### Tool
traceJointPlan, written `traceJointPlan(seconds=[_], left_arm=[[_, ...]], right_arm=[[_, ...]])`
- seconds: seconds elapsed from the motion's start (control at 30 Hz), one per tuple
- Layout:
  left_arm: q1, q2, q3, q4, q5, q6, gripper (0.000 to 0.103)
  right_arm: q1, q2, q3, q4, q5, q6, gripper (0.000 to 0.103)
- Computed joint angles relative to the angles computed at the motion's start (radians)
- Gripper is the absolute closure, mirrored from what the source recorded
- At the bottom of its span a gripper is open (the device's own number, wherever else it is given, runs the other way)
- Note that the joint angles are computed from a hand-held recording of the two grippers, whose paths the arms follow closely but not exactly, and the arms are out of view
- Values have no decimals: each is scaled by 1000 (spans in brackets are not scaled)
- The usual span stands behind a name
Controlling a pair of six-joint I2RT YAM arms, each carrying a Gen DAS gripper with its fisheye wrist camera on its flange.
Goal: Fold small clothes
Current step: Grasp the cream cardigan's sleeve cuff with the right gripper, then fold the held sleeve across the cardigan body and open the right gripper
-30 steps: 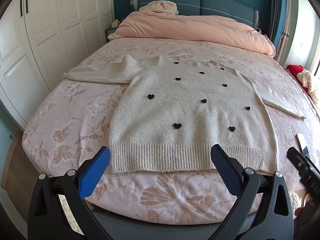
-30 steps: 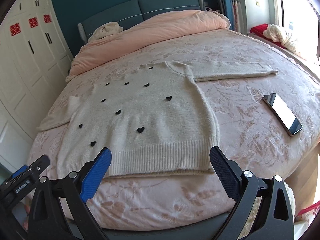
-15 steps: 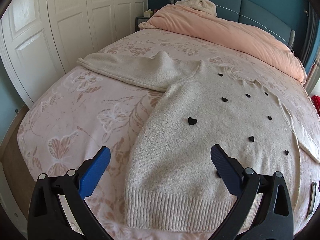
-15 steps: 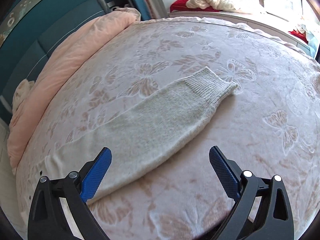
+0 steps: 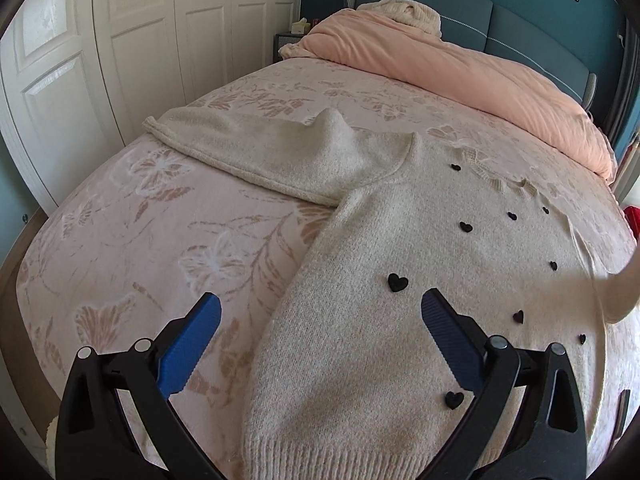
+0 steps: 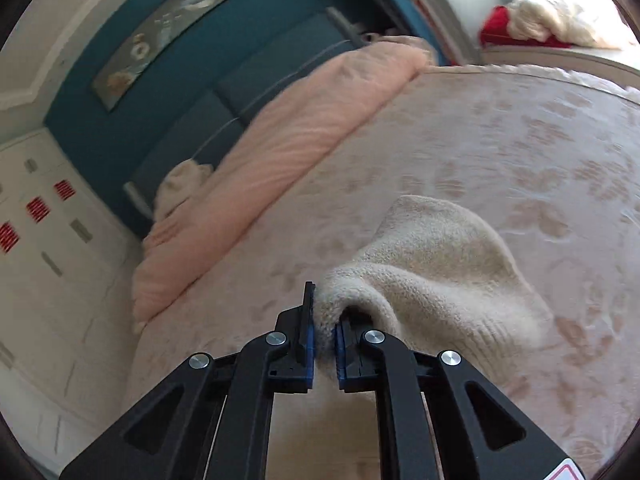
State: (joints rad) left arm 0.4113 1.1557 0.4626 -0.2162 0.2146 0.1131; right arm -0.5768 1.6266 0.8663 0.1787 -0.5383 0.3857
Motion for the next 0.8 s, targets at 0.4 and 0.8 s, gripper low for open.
traceJointPlan(seconds=[0.4, 0.8], left_arm=[[-145, 385, 316, 13, 248, -227, 5], [-652, 608, 492, 149, 30, -448, 5]], right_arm=[[621, 98, -128, 117, 265, 36, 45], [381, 96, -156, 27, 178, -41, 41]])
